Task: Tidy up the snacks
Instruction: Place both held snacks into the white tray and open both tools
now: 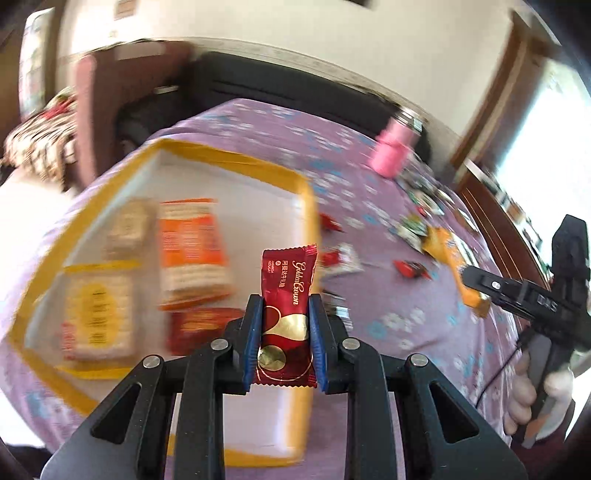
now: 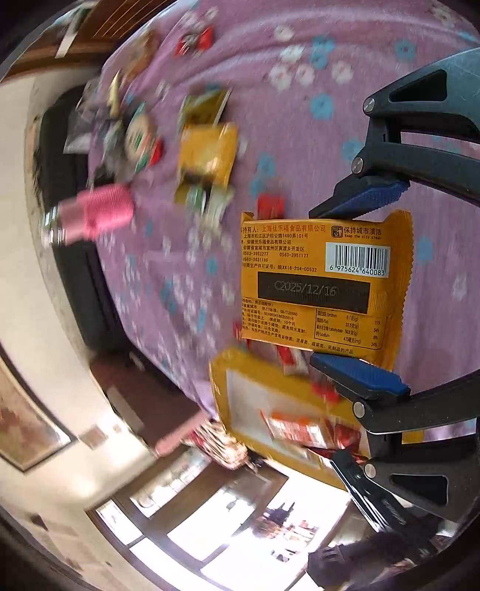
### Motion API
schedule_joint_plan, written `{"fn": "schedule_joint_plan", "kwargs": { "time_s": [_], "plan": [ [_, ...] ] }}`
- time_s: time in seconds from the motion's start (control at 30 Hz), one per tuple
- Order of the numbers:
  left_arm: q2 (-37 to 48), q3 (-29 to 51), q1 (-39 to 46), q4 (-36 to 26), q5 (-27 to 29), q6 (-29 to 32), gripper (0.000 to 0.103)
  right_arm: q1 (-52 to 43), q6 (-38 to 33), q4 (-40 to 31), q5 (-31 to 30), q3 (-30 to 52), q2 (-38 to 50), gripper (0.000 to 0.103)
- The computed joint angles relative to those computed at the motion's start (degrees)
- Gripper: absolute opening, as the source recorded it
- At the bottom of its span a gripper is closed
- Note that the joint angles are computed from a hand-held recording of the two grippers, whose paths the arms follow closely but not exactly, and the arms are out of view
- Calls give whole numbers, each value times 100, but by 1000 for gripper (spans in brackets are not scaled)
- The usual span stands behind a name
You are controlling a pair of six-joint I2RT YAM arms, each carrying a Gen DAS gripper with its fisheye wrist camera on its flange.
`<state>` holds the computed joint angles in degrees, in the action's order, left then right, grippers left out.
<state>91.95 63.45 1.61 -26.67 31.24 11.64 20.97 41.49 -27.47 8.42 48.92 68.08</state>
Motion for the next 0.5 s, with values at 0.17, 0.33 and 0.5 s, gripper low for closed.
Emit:
{"fn": "schedule_joint_plan", "kwargs": {
  "time_s": [0.17,0.33,0.5],
  "plan": [
    [378,131,558,41,59,61,22,619,-179,46,98,1081,1150,71],
    [722,186,756,1,88,175,22,1019,-344,-1,37,2231,2378,71],
    [961,311,874,-77,184,223,22,1211,-388,-154,-236,3349,3546,70]
  ]
}}
